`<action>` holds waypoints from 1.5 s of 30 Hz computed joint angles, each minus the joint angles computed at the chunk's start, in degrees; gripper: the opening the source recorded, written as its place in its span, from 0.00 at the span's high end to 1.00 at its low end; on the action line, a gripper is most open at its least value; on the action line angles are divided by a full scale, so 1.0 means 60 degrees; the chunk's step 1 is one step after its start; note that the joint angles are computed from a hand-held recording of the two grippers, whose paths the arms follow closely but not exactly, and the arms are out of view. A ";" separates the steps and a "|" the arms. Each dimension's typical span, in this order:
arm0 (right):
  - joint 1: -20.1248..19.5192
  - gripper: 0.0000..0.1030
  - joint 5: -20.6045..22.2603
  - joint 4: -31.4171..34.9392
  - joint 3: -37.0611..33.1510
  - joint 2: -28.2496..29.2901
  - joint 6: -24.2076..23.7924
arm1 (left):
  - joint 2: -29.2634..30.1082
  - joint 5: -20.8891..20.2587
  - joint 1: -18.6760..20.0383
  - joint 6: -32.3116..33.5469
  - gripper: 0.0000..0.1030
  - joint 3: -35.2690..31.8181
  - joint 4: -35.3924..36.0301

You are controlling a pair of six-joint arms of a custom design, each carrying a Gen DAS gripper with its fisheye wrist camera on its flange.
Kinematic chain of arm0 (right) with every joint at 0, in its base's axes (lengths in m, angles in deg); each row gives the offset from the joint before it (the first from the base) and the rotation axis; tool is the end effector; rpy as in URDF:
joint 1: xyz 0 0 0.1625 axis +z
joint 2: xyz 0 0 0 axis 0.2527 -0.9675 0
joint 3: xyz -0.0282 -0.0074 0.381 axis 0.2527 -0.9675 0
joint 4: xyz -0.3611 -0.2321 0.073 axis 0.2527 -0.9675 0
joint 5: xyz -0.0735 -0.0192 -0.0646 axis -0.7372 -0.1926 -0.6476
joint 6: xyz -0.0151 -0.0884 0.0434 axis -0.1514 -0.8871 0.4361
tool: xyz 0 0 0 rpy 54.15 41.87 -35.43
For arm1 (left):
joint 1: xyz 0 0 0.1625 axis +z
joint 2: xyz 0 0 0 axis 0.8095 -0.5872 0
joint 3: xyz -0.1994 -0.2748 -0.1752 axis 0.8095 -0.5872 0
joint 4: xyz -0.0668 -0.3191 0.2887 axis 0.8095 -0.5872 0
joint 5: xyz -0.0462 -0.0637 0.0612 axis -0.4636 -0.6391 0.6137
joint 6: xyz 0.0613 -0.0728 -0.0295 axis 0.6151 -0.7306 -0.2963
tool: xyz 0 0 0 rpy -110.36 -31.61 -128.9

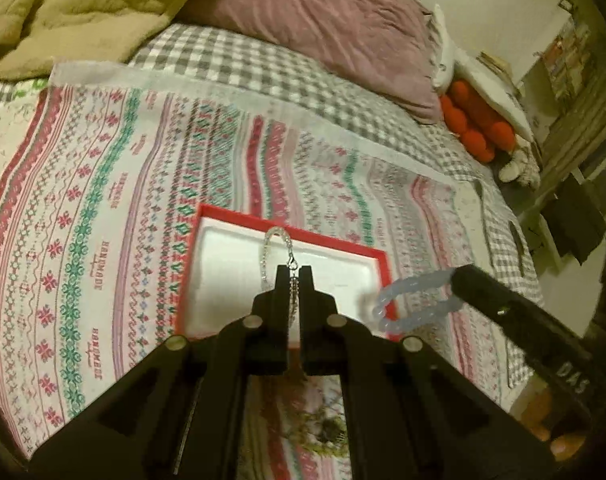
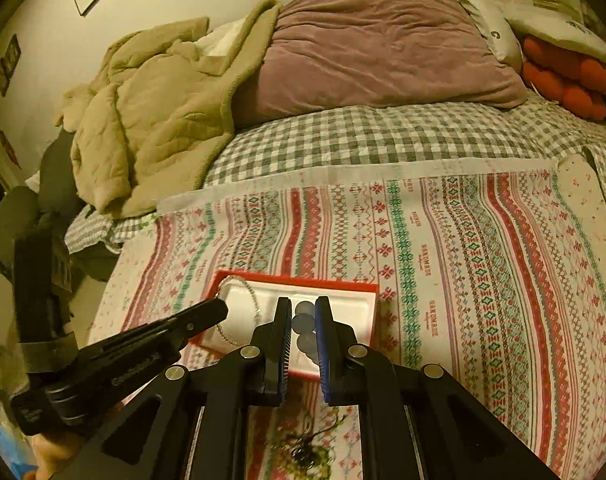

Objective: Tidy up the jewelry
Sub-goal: 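Carry both held bracelets over the red box with both tools, then open both tools to drop the bracelets into the red box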

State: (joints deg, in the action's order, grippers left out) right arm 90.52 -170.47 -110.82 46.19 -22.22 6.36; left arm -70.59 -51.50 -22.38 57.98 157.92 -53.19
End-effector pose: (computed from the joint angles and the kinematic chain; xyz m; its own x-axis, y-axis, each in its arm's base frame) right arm 0.1659 -0.3744 0.4515 -0.8182 0.3448 0.4600 -0.1451 0.6504 -0.7456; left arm -0.4991 -0.4976 0.0519 -0.8324 0.5051 -0.2279 0.5457 0.8185 -0.1795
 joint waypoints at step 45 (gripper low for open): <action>-0.0137 0.67 -0.0769 0.1852 0.0629 -0.0892 0.0353 | -0.1070 0.2263 -0.0948 -0.0233 0.24 0.1103 0.1966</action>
State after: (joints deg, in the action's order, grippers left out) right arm 89.70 -175.09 -99.71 49.96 -27.58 8.48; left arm -77.00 -37.93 -28.06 56.59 164.54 -41.39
